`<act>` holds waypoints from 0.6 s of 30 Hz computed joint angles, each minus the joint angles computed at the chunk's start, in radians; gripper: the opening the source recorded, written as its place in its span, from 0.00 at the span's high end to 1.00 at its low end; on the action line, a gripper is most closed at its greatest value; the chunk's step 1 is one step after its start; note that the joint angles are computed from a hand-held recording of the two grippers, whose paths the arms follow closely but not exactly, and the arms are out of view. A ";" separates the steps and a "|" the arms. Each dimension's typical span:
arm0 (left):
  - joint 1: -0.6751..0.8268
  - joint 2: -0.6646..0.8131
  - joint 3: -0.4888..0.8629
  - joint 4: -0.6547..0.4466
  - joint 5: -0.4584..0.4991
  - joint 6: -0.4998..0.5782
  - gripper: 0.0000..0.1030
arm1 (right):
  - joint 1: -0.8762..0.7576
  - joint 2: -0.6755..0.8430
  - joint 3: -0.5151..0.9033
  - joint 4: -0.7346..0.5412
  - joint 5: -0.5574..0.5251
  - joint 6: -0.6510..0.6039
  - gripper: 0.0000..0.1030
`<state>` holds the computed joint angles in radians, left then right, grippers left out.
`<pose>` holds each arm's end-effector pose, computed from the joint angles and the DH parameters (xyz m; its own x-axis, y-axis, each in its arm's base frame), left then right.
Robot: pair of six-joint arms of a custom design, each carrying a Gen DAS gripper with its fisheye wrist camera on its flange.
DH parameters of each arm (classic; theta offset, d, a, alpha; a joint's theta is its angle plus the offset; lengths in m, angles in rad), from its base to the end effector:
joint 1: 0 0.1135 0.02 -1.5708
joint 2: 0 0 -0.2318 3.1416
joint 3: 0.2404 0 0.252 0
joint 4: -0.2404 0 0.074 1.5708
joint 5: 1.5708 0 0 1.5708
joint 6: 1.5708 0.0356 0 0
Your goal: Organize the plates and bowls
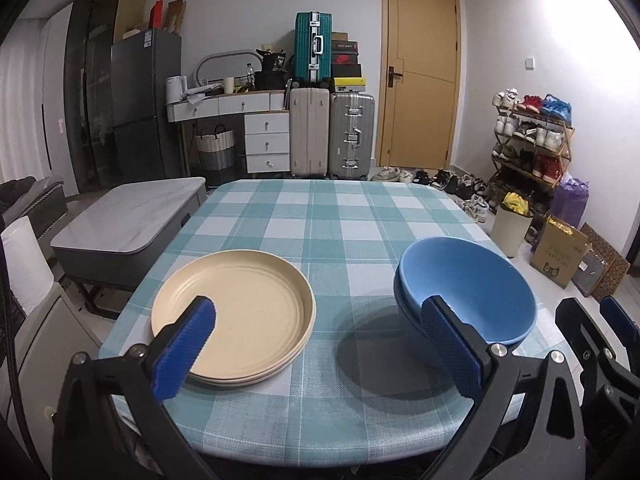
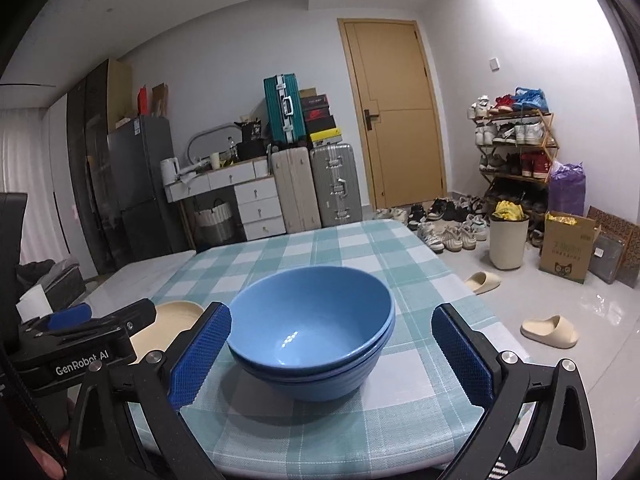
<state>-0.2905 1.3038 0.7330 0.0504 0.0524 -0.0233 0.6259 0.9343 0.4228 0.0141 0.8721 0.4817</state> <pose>0.2795 -0.0855 0.2009 -0.4839 0.1204 -0.8668 0.3184 0.9468 -0.0462 0.1863 0.1010 0.1862 -0.2646 0.1764 -0.9481 0.3285 0.9408 0.0834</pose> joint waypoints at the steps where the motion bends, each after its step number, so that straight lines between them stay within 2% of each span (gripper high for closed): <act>1: 0.003 -0.006 -0.004 -0.001 0.002 -0.002 0.00 | 0.014 -0.004 0.004 -0.017 0.013 0.007 0.01; 7: 0.040 -0.026 -0.022 0.008 0.055 -0.017 0.00 | 0.052 0.012 0.037 -0.082 0.035 0.035 0.01; 10: 0.068 -0.031 -0.024 0.009 0.088 -0.038 0.00 | 0.076 0.058 0.068 -0.102 0.084 0.039 0.01; 16: 0.088 -0.003 -0.013 -0.005 0.109 -0.041 0.00 | 0.084 0.111 0.093 -0.096 0.081 0.030 0.01; 18: 0.088 0.012 -0.008 0.001 0.086 -0.055 0.00 | 0.084 0.117 0.095 -0.096 0.073 0.031 0.01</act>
<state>-0.2022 1.3154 0.7251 0.0515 0.1379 -0.0779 0.7094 1.0516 0.5176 -0.0818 0.9453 0.5131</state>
